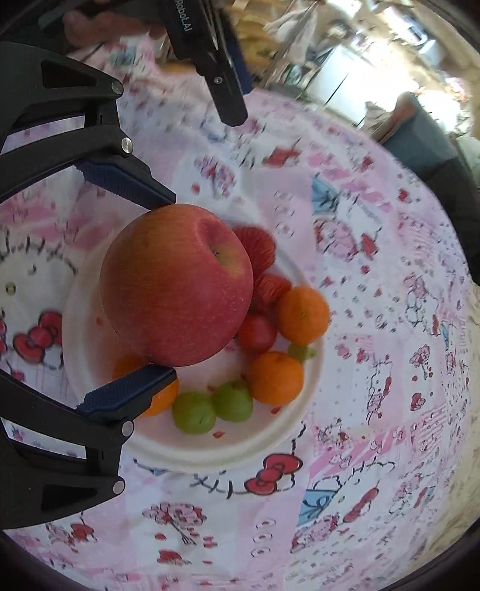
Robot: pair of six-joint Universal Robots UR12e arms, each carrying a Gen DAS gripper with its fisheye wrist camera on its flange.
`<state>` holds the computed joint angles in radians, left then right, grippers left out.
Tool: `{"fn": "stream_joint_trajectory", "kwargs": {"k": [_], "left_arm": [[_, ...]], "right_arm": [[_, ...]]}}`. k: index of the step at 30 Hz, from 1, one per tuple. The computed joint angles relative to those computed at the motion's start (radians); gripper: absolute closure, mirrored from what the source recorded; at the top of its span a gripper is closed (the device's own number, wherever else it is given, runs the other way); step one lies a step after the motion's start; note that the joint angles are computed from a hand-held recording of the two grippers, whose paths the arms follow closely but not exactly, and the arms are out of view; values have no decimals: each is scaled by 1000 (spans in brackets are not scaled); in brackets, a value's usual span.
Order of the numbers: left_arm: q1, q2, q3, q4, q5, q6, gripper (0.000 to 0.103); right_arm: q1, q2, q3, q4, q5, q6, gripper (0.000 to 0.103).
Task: Organize fruits
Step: 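Carry the apple over the plate with the right gripper and open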
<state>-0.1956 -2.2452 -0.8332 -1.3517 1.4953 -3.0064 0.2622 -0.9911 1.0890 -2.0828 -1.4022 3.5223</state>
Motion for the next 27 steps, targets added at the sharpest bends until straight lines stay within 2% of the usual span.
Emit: {"fn": "stream_joint_trajectory", "kwargs": {"k": [3, 7, 13, 17, 20, 23, 27], "left_arm": [[3, -11, 15, -20, -58, 24, 26], [10, -16, 24, -31, -108, -19, 26], [9, -16, 23, -26, -102, -25, 26], [11, -15, 22, -12, -113, -36, 26], [10, -12, 18, -6, -121, -29, 26], [9, -3, 6, 1, -133, -22, 26], [5, 25, -37, 47, -131, -19, 27]], "right_arm": [[6, -2, 11, -28, -39, -38, 15], [3, -5, 27, -60, -40, -46, 14], [4, -10, 36, -68, -28, -59, 14], [-4, -24, 46, -66, 37, -41, 14], [3, -24, 35, -31, 14, -49, 14], [-8, -45, 69, -71, 41, -6, 14], [-21, -87, 112, -109, 30, 31, 14]]}}
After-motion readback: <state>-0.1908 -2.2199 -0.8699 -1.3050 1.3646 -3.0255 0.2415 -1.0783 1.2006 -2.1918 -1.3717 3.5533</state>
